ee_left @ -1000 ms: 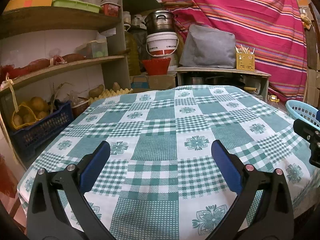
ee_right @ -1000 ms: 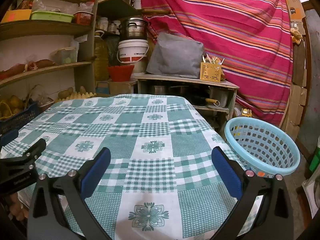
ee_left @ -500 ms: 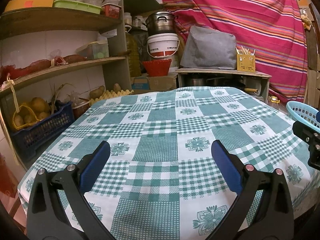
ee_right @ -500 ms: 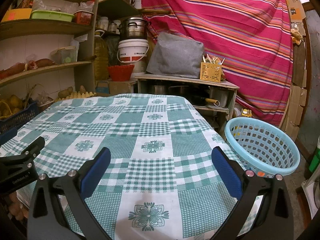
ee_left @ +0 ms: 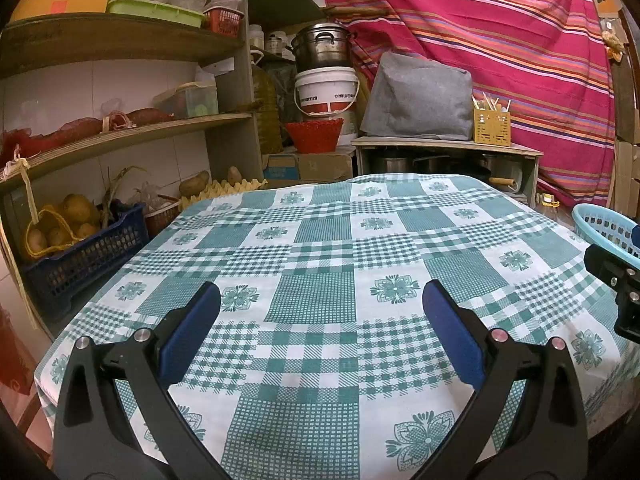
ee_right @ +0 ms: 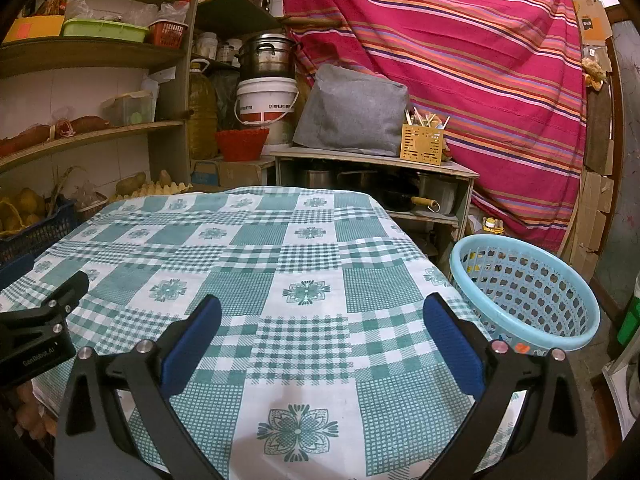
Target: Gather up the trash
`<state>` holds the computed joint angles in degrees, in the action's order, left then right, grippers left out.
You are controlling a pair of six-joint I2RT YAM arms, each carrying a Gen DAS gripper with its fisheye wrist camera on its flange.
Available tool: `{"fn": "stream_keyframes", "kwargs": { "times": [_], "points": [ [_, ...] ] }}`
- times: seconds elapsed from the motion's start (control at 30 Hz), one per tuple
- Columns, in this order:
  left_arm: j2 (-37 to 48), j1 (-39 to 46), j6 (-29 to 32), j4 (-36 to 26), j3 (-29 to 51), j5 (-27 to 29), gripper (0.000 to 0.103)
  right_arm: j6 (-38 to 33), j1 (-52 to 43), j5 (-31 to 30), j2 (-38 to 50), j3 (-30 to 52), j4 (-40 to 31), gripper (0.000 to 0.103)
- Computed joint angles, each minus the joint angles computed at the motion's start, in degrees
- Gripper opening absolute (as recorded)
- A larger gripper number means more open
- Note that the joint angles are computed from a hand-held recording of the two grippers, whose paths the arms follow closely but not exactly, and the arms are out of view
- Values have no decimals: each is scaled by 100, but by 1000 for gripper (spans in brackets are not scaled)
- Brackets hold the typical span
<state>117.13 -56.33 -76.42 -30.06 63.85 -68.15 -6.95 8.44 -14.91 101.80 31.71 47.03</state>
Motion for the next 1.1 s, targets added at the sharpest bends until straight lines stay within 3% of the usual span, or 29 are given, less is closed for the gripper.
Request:
{"fn": "stream_keyframes", "kwargs": {
  "times": [1.1],
  "points": [
    [7,6,0,21,-5,-3,98,-5,4,6,10,0,8,98]
  ]
}}
